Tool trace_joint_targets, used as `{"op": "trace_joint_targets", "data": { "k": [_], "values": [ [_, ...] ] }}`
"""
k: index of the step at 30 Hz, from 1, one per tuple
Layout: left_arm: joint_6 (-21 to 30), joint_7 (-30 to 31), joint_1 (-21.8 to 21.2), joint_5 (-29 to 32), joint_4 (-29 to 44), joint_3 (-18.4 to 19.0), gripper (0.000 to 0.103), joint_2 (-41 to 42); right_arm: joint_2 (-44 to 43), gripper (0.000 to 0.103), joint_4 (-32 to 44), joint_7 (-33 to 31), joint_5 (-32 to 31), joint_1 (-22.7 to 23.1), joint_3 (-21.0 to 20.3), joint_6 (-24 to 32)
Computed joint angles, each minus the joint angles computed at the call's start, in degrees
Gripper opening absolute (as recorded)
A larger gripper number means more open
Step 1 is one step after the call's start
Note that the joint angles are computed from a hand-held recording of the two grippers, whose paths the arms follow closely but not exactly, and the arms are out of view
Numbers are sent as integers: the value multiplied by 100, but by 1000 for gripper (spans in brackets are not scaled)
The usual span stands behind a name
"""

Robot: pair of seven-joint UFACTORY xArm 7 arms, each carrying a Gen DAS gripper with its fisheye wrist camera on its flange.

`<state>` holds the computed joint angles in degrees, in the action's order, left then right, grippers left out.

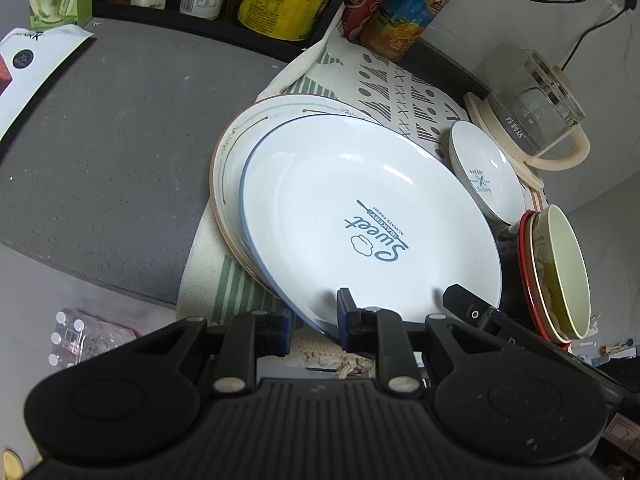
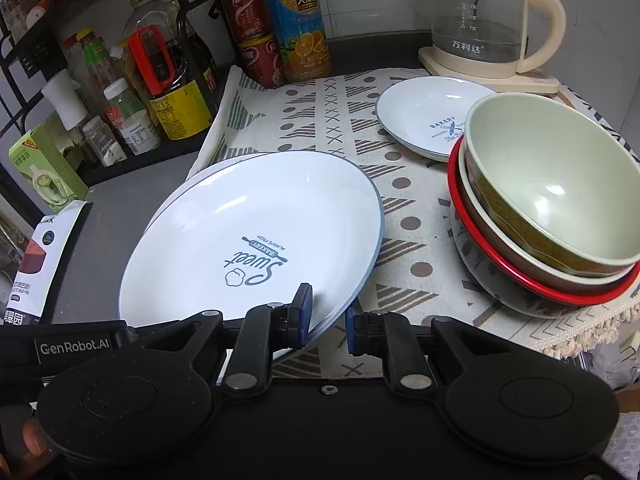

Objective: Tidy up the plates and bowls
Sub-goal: 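Lift the 'Sweet' plate with both grippers over the flower-print plate, then lower the 'Sweet' plate onto the flower-print plate and open both grippers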

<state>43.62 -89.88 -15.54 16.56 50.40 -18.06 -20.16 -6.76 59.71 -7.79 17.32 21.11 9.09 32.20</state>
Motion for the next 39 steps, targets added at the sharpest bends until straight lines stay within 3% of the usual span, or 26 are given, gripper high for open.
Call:
{"op": "trace_joint_targets", "data": {
  "k": [8, 14, 16, 18, 30, 39],
  "values": [
    [54, 362, -69, -229, 99, 149, 25, 119, 255, 15, 239, 269, -254, -20, 68, 67],
    [-74, 875, -122, -723, -27, 395, 27, -19, 428, 14, 410, 424, -316, -17, 95, 122],
    [116, 942, -74, -794, 3, 389, 27, -88, 450, 14, 436, 383, -270, -2, 107, 113],
    [391, 880, -1, -768, 46, 326, 27, -162, 480, 13, 467, 412, -320, 8, 123, 76],
    [591, 729, 336, -670, -76, 339, 27, -323, 789, 11, 721, 530, -344, -20, 134, 105],
    [446, 627, 494, -624, -253, 442, 26, -277, 1029, 14, 962, 906, -884, -2, 146, 211]
  ]
}}
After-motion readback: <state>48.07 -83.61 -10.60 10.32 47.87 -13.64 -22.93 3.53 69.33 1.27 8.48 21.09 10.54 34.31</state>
